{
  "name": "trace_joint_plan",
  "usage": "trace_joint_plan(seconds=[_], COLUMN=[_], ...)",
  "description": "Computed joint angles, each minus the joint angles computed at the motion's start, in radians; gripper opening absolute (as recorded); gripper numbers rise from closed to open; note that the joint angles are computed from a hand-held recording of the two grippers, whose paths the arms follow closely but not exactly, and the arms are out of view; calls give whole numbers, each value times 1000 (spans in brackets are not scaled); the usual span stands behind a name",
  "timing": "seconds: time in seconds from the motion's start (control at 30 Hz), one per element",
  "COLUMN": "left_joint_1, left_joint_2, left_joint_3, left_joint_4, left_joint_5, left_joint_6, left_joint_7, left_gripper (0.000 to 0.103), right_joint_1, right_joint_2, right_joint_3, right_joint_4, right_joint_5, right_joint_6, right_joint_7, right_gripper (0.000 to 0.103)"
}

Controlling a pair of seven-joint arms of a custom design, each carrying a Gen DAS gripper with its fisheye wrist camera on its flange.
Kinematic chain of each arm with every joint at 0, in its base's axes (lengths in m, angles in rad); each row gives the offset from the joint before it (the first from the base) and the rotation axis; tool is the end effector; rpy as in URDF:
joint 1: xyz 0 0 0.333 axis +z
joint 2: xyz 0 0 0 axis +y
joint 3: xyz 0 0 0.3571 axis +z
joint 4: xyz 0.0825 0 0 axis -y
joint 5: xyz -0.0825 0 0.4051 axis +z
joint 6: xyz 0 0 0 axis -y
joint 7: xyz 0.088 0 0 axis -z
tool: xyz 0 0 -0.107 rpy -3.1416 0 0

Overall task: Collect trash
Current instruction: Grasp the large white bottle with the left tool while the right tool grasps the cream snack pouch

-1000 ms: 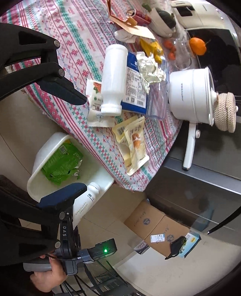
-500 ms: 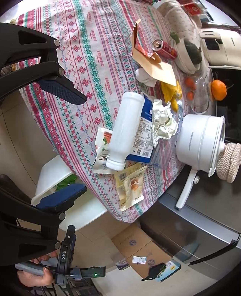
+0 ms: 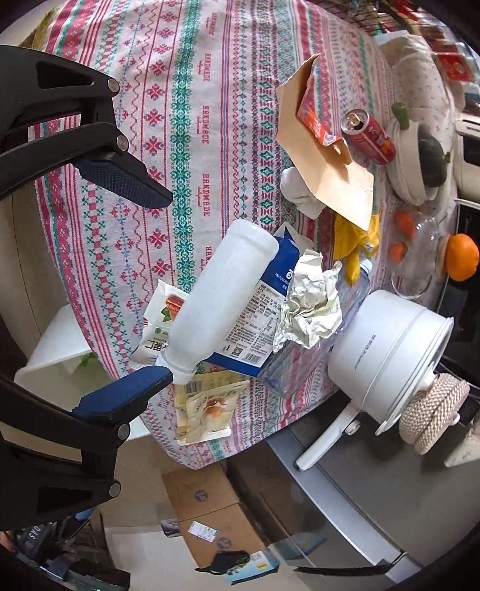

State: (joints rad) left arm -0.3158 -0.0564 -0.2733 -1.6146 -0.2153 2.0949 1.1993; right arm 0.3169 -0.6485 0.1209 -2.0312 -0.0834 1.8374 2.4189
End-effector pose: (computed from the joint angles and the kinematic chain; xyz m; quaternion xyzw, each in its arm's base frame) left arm 0.4877 -0.3455 0.7345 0.6208 -0.7323 0.2797 0.0132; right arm 0.3198 0.1675 0.7651 -0.5311 0.8137 -0.1106 0.2087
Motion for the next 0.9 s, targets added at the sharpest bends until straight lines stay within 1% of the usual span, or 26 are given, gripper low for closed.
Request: trace_joint_plan(seconds=[0.2, 0.4, 0.5, 0.57, 0.63, 0.77, 0.9], left_joint_1=[-22, -58, -78, -89, -92, -89, -93], left_joint_2=[83, 163, 204, 224, 237, 248, 257], left_joint_3=[-11, -7, 1, 7, 11, 14, 15], left_joint_4=[62, 116, 149, 160, 161, 162, 193], left_joint_5=[58, 129, 171, 188, 183, 151, 177], left_joint_6=[23, 42, 31, 22, 26, 32, -9], left_joint_7=[-117, -226, -282, -321, -346, -353, -305], left_gripper=[87, 86, 79, 76, 75, 72, 66], right_joint_1=[-22, -36, -33, -33, -37, -53, -67], right_joint_2=[57, 101, 114, 119, 120, 121, 126], right_joint_3=[2, 7, 1, -3, -7, -16, -31], right_joint_4=[57, 101, 107, 108, 106, 99, 88], right_joint_5=[-33, -70, -67, -63, -63, -62, -56], right_joint_6=[-3, -10, -7, -5, -2, -2, 1], right_joint_7=[2, 2, -6, -7, -5, 15, 31], right_gripper=[84, 84, 84, 84, 84, 84, 84])
